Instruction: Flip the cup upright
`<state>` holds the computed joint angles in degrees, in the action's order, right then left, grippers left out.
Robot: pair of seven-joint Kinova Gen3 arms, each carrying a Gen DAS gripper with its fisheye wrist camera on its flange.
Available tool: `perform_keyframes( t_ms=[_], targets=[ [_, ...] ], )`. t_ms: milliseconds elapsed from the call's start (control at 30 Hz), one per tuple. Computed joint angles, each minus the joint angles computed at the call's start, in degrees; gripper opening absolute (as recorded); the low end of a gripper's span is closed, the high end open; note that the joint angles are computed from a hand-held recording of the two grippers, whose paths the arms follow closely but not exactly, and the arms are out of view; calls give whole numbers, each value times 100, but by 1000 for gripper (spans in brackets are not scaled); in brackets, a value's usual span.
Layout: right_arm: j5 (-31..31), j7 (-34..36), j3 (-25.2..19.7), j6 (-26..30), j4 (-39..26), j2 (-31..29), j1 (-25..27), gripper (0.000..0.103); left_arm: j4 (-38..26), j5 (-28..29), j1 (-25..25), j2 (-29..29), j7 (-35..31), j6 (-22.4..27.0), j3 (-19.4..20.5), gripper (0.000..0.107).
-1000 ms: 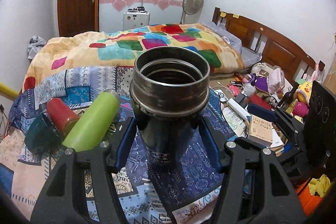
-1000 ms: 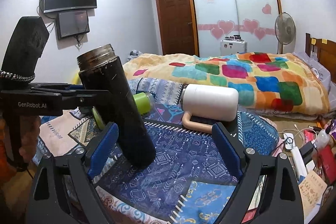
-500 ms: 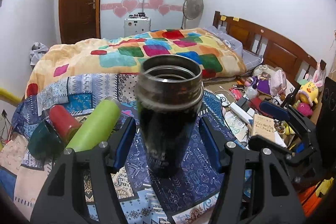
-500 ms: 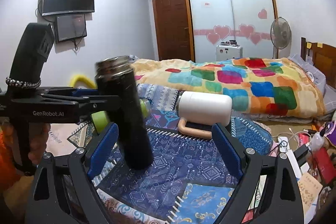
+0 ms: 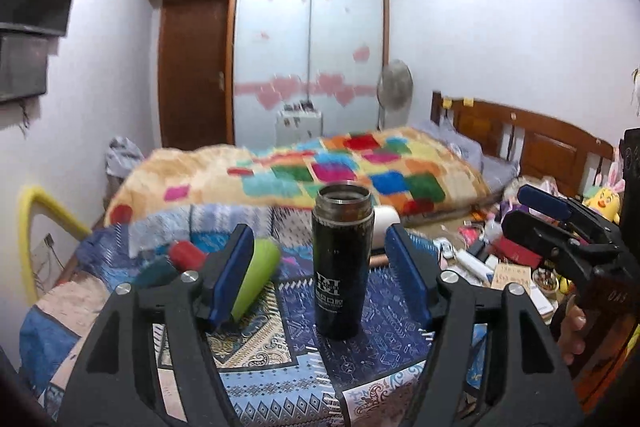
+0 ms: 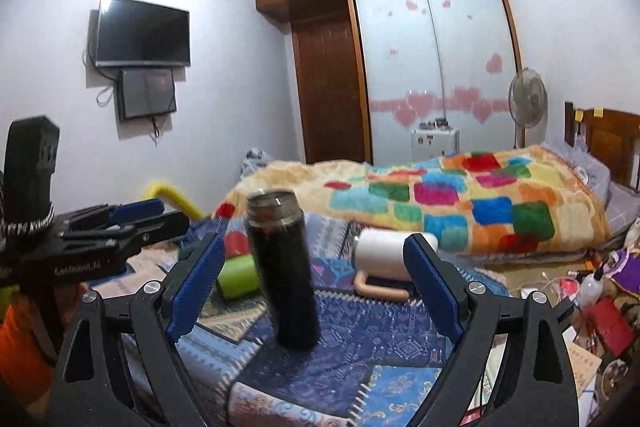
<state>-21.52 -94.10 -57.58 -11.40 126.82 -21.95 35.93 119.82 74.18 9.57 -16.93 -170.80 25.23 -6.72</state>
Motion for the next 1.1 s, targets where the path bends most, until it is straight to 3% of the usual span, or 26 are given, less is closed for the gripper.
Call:
perform_keyframes(
  t_ms=[167, 267, 533, 867, 1100],
  targets=[
    [-92, -303, 107, 89, 30, -628, -149, 91, 397, 720, -59, -538, -635, 74, -218, 75],
    [-51, -613, 48, 66, 86, -971, -91, 103, 617, 1066, -267, -809, -918, 215, -265, 83],
    [47, -1409, -276, 548, -5, -1968, 457, 103, 1049, 1599, -917, -1298, -1387, 355, 3, 99],
    [555, -2233, -245, 877, 40, -2315, 549, 103, 1173, 1497, -1603, -1427, -1228, 721, 332, 103],
    [909, -2639, -168, 946, 66, -2440, 492, 103, 1214, 1541, -1773, -1467, -1262, 766, 457, 103]
  ],
)
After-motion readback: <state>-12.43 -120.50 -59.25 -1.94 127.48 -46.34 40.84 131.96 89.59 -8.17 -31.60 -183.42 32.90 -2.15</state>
